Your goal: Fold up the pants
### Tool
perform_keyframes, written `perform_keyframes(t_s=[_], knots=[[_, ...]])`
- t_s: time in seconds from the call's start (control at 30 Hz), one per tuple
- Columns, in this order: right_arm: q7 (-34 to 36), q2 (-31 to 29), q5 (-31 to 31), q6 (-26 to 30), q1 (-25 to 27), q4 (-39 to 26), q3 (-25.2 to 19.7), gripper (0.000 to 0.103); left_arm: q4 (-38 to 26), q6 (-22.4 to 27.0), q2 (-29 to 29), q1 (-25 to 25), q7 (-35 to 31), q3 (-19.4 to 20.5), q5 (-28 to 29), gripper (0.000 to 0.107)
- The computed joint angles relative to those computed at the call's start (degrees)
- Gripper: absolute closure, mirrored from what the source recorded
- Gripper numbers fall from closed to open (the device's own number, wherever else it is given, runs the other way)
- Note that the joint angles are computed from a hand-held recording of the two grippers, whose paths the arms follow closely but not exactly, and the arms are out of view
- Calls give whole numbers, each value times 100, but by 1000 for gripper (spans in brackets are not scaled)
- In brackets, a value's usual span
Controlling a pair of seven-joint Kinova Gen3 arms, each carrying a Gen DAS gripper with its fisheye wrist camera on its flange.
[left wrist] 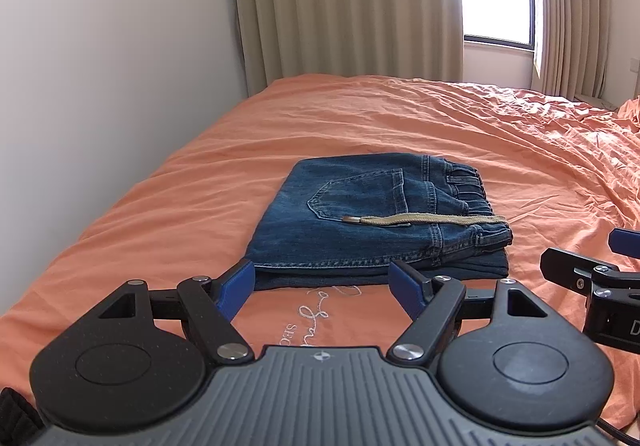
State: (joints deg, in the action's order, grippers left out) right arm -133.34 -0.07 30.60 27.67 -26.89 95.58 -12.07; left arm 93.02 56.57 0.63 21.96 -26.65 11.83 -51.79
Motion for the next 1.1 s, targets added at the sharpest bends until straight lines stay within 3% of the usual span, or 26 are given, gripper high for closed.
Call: perform_keyframes(t_s=[1.1], knots=[[8, -11, -65, 180, 9, -74, -13, 22, -29, 43, 16, 52, -36, -6, -20, 19]])
